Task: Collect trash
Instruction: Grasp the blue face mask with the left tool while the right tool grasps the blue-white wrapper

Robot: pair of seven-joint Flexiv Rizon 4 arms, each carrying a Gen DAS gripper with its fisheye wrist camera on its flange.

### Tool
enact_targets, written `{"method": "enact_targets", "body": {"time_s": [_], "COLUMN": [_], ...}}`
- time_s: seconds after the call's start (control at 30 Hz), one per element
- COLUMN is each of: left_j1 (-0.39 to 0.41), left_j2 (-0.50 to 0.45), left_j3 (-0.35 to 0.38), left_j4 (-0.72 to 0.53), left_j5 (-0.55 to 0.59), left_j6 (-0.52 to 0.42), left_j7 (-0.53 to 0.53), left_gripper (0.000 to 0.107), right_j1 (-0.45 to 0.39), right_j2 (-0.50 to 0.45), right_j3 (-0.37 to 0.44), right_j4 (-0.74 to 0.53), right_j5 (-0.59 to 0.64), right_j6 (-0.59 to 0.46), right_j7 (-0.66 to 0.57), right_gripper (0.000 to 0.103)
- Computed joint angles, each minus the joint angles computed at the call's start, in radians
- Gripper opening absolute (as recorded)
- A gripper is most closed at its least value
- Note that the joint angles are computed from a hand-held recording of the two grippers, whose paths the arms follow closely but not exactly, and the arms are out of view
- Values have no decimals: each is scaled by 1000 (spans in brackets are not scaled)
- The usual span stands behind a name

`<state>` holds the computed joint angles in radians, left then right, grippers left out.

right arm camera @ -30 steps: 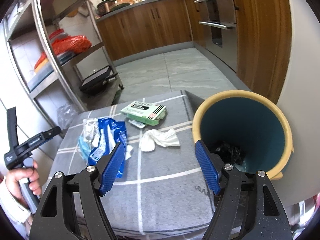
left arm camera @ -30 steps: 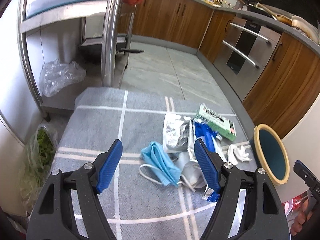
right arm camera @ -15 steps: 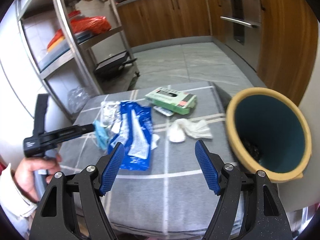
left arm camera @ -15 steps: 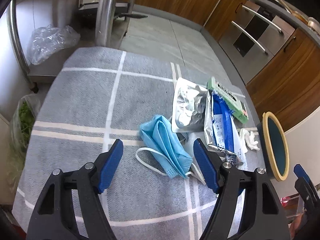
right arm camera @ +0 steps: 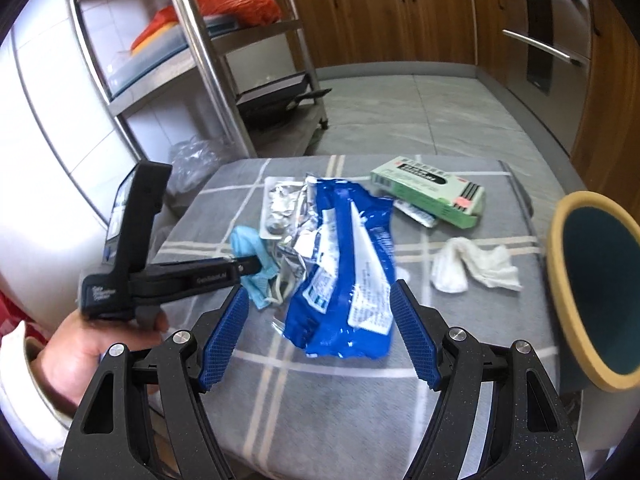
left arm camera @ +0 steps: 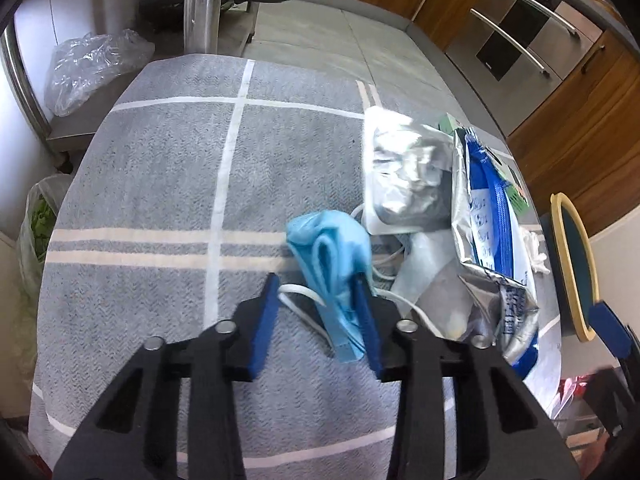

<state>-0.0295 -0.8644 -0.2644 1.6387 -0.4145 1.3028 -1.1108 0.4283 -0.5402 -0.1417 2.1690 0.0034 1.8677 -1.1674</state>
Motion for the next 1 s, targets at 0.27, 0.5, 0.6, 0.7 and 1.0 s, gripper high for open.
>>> {"method": "enact_targets", "body": {"time_s": [0.27, 0.5, 0.6, 0.7, 1.0], "left_j1": [46, 87, 111, 146, 285], "left_j2": [25, 44, 54, 63, 69], "left_j3": [-45, -93, -129, -177, -350], "left_j4": [56, 103, 126, 154, 242], "left_j5": [-17, -50, -61, -66, -2], "left_j6": [23, 76, 114, 155, 297], "left_j7": [52, 75, 86, 99, 83], "left_gripper": [16, 11, 10, 10, 9], "right_j1": [-73, -98, -81, -91, -93], "right_j2": [-75, -90, -77, -59, 11], "right_j3": [69, 92, 75, 85, 88], "right_j4": [-84, -78, -57, -35, 28], "right_j5": [-75, -109, -101, -91, -39], "right_j6": [-88, -71, -44, -15, 71], "right_j7": [26, 34, 30, 24, -10], "right_gripper": [53, 21, 14, 12, 11]}}
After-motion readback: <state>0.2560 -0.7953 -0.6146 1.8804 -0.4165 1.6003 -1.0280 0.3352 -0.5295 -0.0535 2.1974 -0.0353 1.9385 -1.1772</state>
